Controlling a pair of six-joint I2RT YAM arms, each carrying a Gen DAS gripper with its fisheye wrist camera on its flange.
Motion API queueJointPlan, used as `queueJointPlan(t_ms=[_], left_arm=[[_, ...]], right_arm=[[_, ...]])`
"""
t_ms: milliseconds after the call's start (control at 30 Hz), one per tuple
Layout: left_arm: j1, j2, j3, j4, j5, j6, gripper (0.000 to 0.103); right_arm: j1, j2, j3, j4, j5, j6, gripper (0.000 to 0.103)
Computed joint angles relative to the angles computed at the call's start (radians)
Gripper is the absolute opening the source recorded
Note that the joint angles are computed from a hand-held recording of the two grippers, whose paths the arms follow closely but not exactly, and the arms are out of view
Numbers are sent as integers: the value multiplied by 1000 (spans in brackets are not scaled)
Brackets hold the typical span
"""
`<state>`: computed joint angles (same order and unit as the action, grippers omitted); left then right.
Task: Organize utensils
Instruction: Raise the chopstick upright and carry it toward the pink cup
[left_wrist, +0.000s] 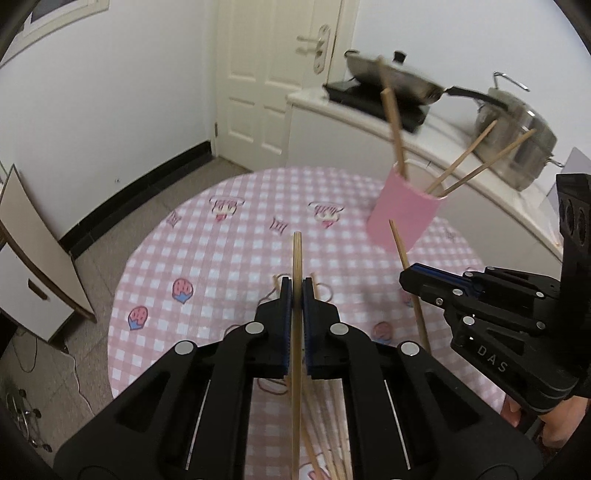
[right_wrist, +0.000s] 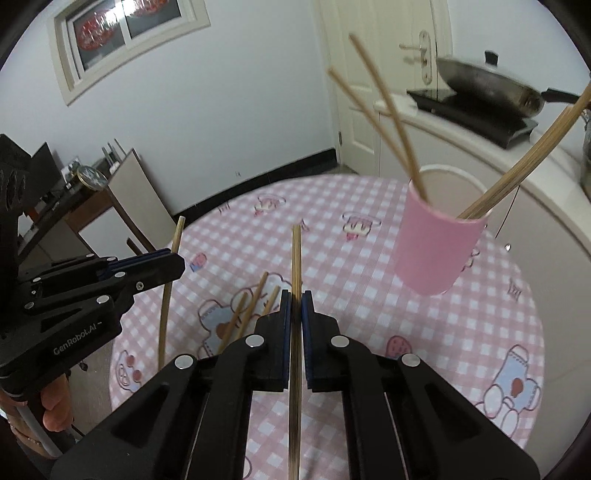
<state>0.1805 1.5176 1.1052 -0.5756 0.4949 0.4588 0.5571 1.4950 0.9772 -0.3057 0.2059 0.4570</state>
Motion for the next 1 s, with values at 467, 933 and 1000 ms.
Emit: queueJointPlan(t_ms=[467, 933, 1000], left_arm=[[-22, -232, -61, -39, 34, -10, 6], [-44, -363, -79, -39, 93, -74, 6], [-52, -379, -87, -21, 91, -95, 6]], right_arm=[[29, -201, -60, -39, 83, -14, 4], [54, -347, -90, -64, 155, -46, 4], [56, -359, -94, -65, 164, -52, 4]])
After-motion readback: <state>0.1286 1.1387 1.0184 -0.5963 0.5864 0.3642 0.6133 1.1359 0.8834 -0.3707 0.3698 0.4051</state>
